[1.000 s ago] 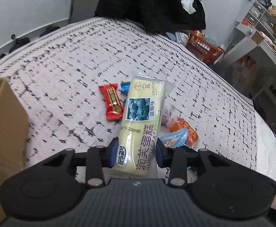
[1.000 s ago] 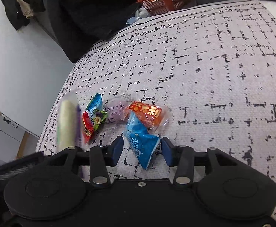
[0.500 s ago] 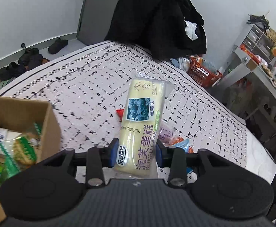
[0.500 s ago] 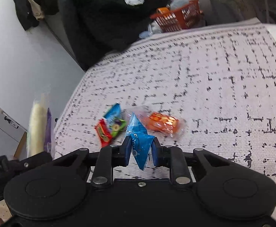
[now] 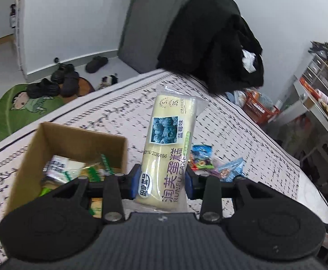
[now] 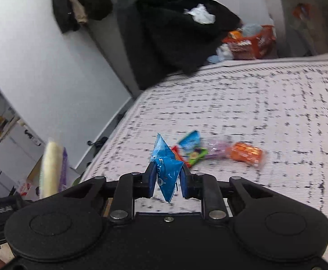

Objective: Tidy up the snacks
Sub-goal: 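Carry both snacks over the box and open both tools to drop them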

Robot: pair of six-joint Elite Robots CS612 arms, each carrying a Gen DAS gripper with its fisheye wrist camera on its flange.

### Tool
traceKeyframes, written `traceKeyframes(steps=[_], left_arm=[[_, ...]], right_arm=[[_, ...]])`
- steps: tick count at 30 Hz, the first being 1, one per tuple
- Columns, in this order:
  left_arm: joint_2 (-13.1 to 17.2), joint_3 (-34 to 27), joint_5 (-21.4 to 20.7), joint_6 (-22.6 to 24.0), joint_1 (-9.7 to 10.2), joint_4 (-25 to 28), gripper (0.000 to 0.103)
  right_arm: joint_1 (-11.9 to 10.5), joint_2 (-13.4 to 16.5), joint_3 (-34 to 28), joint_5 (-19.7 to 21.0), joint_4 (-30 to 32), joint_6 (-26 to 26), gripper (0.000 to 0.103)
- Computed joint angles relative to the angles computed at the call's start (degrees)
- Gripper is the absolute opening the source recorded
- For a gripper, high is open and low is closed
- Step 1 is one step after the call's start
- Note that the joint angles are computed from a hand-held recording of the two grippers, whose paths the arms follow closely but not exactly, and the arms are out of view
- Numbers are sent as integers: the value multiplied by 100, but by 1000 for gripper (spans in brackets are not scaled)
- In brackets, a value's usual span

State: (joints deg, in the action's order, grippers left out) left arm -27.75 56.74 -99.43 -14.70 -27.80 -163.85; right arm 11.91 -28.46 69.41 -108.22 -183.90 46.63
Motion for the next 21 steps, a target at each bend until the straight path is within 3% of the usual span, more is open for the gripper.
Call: traceKeyframes(steps=[5, 13, 21], left_arm=[[-119, 191, 146, -112, 75, -32, 38], [-238, 379, 272, -279, 209, -6, 38], [-269, 421, 380, -449, 344, 248, 38]], right_arm=[[81, 45, -181, 91, -27, -300, 21], [161, 124, -412, 366, 56, -354, 21], [288, 222, -675, 365, 231, -645, 21]])
